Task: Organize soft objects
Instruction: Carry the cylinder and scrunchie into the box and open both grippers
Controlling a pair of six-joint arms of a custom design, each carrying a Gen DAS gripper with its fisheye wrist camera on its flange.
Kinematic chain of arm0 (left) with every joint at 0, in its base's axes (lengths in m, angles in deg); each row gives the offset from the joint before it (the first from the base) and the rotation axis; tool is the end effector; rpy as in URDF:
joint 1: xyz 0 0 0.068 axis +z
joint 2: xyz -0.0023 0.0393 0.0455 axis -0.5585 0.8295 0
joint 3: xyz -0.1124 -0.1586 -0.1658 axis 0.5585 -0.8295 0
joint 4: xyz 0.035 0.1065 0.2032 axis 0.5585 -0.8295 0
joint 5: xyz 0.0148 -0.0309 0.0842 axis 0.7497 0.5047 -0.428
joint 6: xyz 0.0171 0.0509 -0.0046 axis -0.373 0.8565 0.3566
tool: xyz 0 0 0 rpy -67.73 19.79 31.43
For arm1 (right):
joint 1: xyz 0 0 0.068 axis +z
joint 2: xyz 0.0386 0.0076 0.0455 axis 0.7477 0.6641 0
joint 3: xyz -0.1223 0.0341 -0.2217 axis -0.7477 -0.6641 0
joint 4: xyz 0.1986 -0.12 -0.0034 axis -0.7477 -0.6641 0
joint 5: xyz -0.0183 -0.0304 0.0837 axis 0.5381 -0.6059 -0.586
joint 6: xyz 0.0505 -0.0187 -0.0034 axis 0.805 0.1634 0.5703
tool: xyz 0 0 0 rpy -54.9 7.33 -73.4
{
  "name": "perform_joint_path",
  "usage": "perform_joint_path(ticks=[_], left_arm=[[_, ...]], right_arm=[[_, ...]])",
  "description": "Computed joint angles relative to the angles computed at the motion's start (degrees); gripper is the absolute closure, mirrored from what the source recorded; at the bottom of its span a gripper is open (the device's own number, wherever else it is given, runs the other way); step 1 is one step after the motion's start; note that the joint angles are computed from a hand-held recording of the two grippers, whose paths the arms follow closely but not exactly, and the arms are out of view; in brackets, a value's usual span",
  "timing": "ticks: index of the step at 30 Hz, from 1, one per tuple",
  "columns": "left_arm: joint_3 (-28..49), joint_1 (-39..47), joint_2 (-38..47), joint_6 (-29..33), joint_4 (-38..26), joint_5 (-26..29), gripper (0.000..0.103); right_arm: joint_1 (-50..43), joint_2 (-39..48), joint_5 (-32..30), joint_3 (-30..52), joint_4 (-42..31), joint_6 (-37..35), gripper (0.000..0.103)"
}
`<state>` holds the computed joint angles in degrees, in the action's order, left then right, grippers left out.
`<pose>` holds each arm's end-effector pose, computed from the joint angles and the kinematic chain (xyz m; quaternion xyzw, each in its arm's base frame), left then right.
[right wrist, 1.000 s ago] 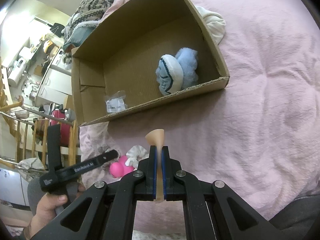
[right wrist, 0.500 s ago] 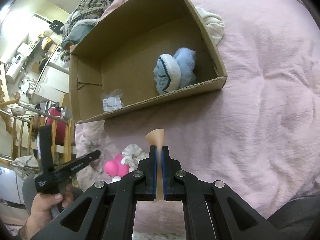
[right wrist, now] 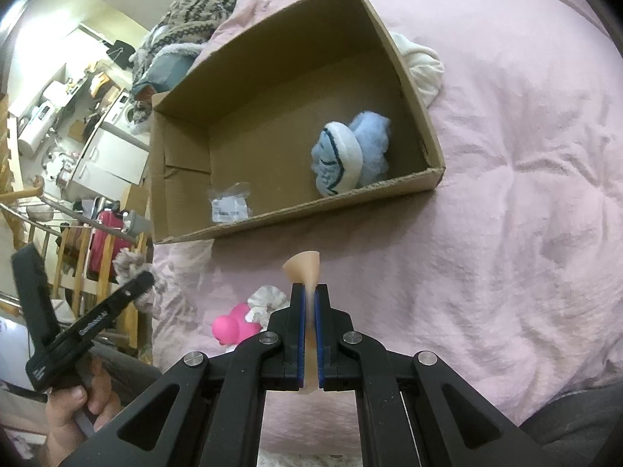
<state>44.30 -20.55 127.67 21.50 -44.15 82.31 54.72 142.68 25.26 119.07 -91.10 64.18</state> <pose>0.2565 0.0513 0.1980 0.0492 0.9624 -0.0694 0.2579 0.2222 0.0370 0.1690 0.1325 0.9443 0.2337 0.1901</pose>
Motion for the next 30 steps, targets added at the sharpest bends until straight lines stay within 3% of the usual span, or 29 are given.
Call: perform_joint_path(ticks=[12,20,30], left_arm=[[-2.5,-4.7,-6.9,-3.2,4.8,2.3,0.096],[4.8,-5.9,-5.7,-2.3,1.6,4.1,0.096],[14.4,-10.4,2.0,-3.1,2.7,2.7,0.096]], right_arm=[[0.8,-7.2,-0.6,-0.6,1.8,-0.6,0.097],[-1.1,-9.2,-1.9,4.5,-0.7,-3.4,0.097],[-3.9,-1.7,-2.8,13.1,0.0,-5.9,0.097]])
